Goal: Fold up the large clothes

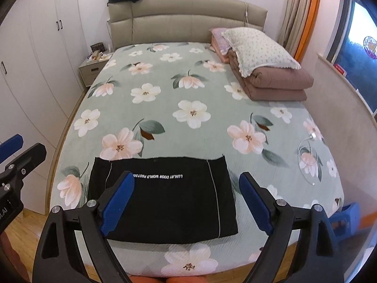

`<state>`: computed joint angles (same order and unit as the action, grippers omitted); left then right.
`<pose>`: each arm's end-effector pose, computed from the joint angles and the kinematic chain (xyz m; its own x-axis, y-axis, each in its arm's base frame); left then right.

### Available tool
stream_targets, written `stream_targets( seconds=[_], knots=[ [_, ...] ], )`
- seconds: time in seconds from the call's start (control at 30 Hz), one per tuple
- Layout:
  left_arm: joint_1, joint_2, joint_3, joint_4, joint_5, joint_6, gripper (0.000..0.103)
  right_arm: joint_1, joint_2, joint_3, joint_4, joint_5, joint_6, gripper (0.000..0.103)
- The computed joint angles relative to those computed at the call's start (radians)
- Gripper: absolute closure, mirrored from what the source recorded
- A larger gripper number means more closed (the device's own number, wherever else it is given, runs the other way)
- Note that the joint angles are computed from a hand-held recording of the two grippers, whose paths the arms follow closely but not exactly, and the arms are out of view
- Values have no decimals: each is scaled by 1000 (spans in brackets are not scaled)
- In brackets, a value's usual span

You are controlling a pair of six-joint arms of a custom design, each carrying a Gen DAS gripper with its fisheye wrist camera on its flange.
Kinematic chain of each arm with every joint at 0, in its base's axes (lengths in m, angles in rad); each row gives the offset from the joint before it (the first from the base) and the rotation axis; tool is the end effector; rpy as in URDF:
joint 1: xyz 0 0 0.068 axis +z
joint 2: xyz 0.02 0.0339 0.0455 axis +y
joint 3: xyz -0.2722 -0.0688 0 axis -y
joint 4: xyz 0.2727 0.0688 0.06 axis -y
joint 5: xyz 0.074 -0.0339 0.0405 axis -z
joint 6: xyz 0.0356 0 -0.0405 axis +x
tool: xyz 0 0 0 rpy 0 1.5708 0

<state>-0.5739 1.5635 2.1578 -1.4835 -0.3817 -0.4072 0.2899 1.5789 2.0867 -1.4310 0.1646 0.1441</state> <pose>0.2405 -0.1397 0.5050 -0.7203 0.0280 -0.6931 0.0234 0.9996 0.0161 0.2864 0.0794 0.4837 -0.7832 -0.0858 -0.6158 -0.0756 0.9962 -0.0427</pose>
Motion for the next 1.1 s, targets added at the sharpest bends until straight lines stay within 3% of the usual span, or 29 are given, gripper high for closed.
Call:
stream_targets(
  seconds=[0.17, 0.57, 0.93, 1.1],
  knots=[
    [-22, 2, -31, -8, -38, -2, 37, -2, -11, -50, 9, -5, 22, 12],
    [-2, 23, -23, -20, 5, -11, 37, -22, -1, -57, 8, -31, 6, 12],
    [16, 83, 45, -33, 0, 11, 37, -56, 34, -25, 3, -69, -41, 12],
    [23, 132, 97, -65, -61, 39, 37, -108, 99, 44, -17, -110, -109, 12]
  ],
)
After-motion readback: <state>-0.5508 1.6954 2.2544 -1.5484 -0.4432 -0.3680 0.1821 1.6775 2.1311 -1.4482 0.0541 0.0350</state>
